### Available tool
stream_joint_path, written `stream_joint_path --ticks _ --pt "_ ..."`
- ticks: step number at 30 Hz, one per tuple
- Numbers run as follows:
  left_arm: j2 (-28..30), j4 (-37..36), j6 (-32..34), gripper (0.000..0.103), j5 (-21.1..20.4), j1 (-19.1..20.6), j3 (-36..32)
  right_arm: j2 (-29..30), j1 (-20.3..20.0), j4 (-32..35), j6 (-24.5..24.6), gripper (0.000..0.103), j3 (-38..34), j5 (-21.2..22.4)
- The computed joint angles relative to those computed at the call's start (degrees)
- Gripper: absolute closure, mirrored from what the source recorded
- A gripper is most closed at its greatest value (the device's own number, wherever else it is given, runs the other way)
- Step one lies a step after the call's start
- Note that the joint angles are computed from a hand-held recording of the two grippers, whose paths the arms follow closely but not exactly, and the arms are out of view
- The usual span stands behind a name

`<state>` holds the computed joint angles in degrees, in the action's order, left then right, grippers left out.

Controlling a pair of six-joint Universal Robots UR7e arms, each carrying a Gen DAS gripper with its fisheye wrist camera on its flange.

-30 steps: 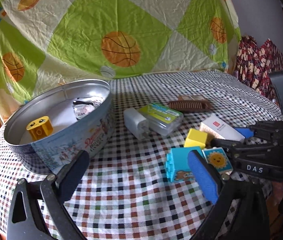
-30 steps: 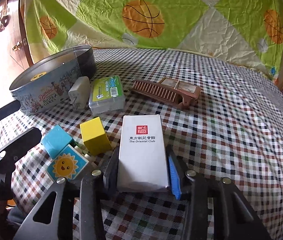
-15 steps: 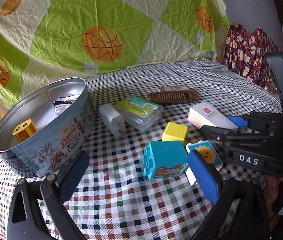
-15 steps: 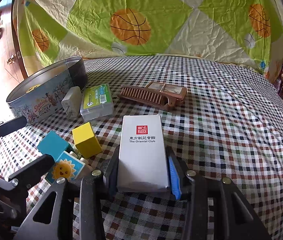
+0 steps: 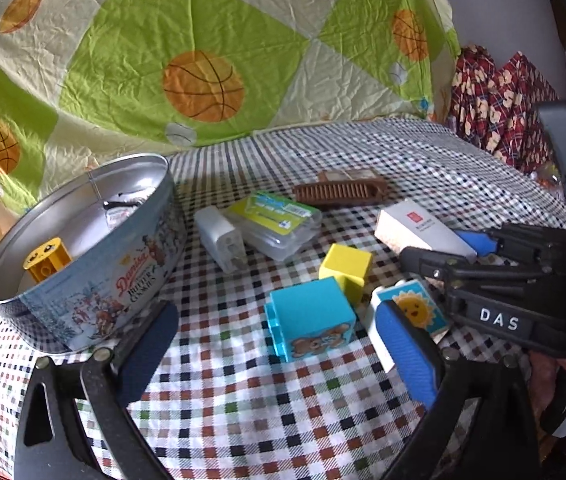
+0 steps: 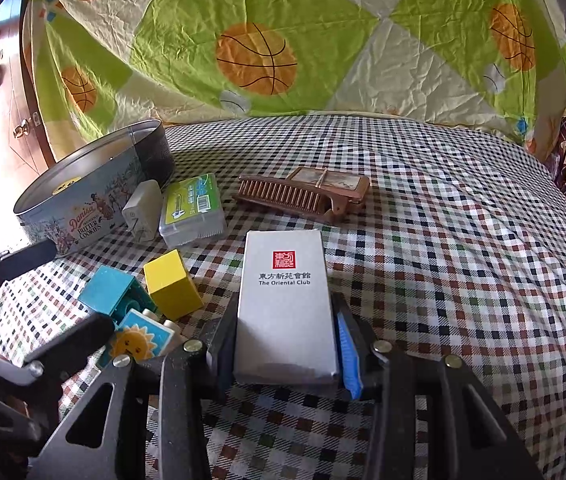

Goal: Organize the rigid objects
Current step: 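Close left tool on cyan bear-picture block while right tool holds the white box, then lift cyan block with left tool while right tool lifts the white box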

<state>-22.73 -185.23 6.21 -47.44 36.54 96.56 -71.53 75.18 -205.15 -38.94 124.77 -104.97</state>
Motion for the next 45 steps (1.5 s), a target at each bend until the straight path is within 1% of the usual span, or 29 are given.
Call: stream_joint_path --ticks 2,4,5,6,7,8,9,10,11,17,23,31,35,45 --pt "-0.2 1.9 -1.9 0.004 -0.2 0.5 -0.5 0.1 0.0 -0.2 0.0 0.058 0.0 0.0" --pt "-0.4 3.3 -3.2 0.011 -0.1 0.8 -0.9 0.2 0.1 -0.6 -0.1 0.058 0.0 -0.2" --pt "-0.6 4.2 -3.7 0.017 -0.4 1.0 -1.2 0.3 0.1 -0.9 -0.2 0.058 0.1 -0.3" --pt "-0.7 5.3 -4.2 0.023 -1.0 1.3 -1.6 0.5 0.2 -1.4 -0.3 0.058 0.1 -0.5" --pt "-0.8 6.1 -4.3 0.025 -1.7 1.4 -1.9 0.6 0.3 -1.7 -0.4 0.058 0.1 -0.6" --pt "-0.7 7.0 -4.2 0.031 -2.7 1.7 -2.4 0.7 0.3 -2.0 -0.5 0.058 0.1 -0.7" --pt "-0.7 7.9 -4.2 0.041 -3.5 2.0 -2.8 0.8 0.4 -2.3 -0.5 0.058 0.1 -0.7" --pt "-0.5 8.6 -4.3 0.047 -4.0 2.3 -3.1 0.8 0.3 -2.4 -0.5 0.058 0.2 -0.6" --pt "-0.4 9.2 -4.6 0.061 -4.3 2.5 -3.3 0.7 0.3 -2.5 -0.5 0.058 0.2 -0.5" --pt "-0.8 5.5 -3.9 0.061 -5.7 2.9 -2.1 1.1 0.5 -3.6 -0.8 0.058 0.3 -0.9" --pt "-0.5 1.1 -3.4 0.061 -4.7 2.7 -1.2 1.6 0.7 -4.8 -1.5 0.058 0.4 -1.5" --pt "-0.2 -2.8 -4.2 0.061 -4.2 2.9 -0.9 1.9 0.6 -7.8 -2.4 0.058 1.1 -0.6" --pt "0.0 -4.2 -4.0 0.061 -3.8 2.8 -0.6 2.0 0.6 -8.2 -2.5 0.058 1.2 -0.4" --pt "0.5 -8.5 -3.8 0.061 -2.4 2.6 0.1 2.4 0.2 -12.1 -3.3 0.058 2.2 1.5"
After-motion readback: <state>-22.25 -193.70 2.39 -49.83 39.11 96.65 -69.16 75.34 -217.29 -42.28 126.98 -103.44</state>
